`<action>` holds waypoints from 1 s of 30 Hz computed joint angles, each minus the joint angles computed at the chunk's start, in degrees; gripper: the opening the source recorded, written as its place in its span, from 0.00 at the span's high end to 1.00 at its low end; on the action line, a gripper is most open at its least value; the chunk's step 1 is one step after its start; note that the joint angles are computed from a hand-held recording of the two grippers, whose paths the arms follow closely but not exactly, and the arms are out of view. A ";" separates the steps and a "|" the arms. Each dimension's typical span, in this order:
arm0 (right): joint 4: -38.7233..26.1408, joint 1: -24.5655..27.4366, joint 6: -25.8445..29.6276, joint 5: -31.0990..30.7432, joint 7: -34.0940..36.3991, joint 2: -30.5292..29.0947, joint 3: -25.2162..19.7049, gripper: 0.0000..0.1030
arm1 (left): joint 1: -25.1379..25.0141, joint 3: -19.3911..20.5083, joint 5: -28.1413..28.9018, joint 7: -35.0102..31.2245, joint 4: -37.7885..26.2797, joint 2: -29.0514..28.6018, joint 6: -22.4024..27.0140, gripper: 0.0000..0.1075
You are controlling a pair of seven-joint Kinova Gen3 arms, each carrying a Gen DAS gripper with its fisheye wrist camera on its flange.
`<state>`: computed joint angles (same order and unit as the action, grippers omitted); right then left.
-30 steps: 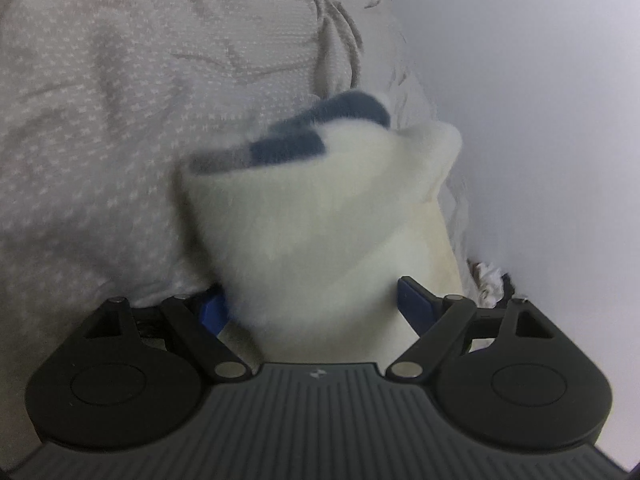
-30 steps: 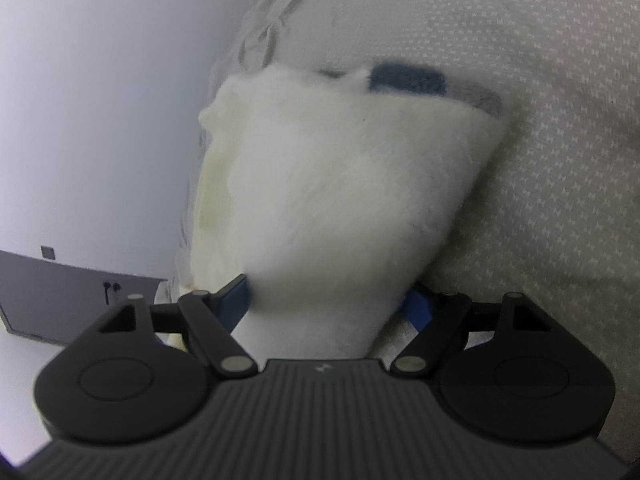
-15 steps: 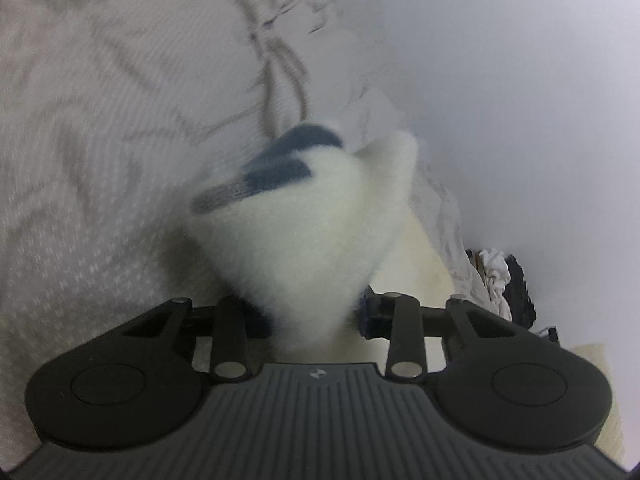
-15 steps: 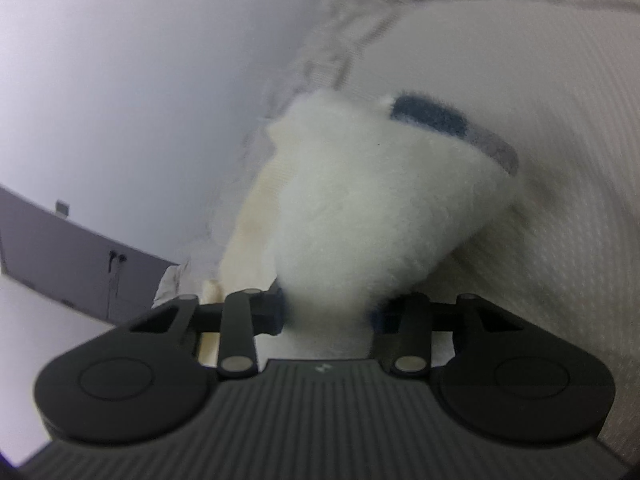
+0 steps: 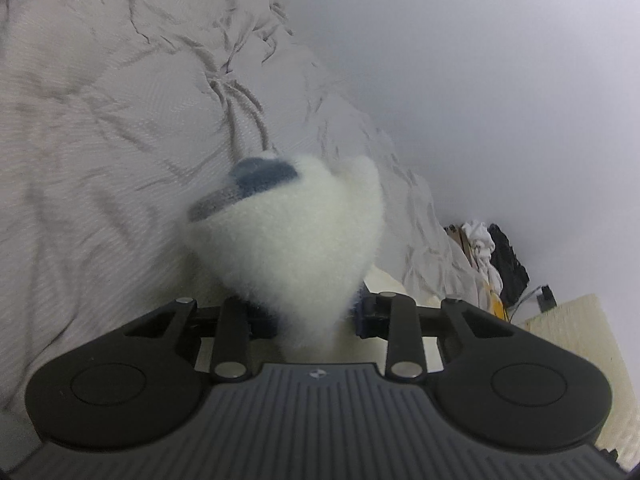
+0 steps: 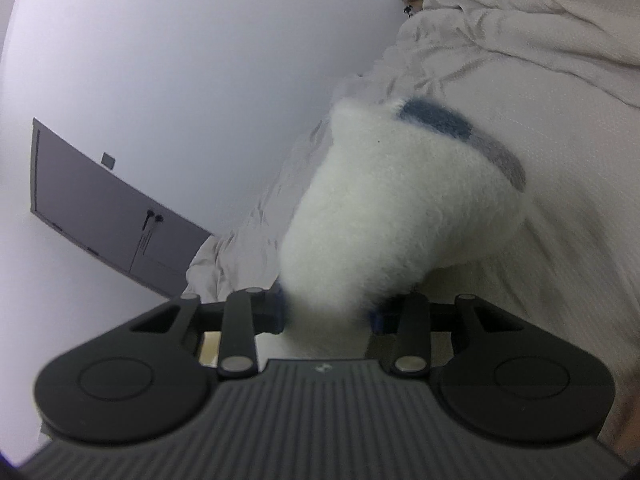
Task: Fold large clothes
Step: 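Grasp the folded sweater edge with both tools and lift it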
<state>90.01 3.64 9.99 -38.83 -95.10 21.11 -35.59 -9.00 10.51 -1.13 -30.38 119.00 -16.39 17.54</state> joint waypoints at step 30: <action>-6.88 -3.00 8.99 -20.17 14.64 4.72 7.58 0.44 | 4.11 -7.15 6.08 -5.87 -8.83 8.72 1.89 0.52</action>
<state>83.14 0.64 18.97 -59.00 -80.46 25.83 -28.00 -4.89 3.36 4.95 -36.25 110.17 -7.67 19.43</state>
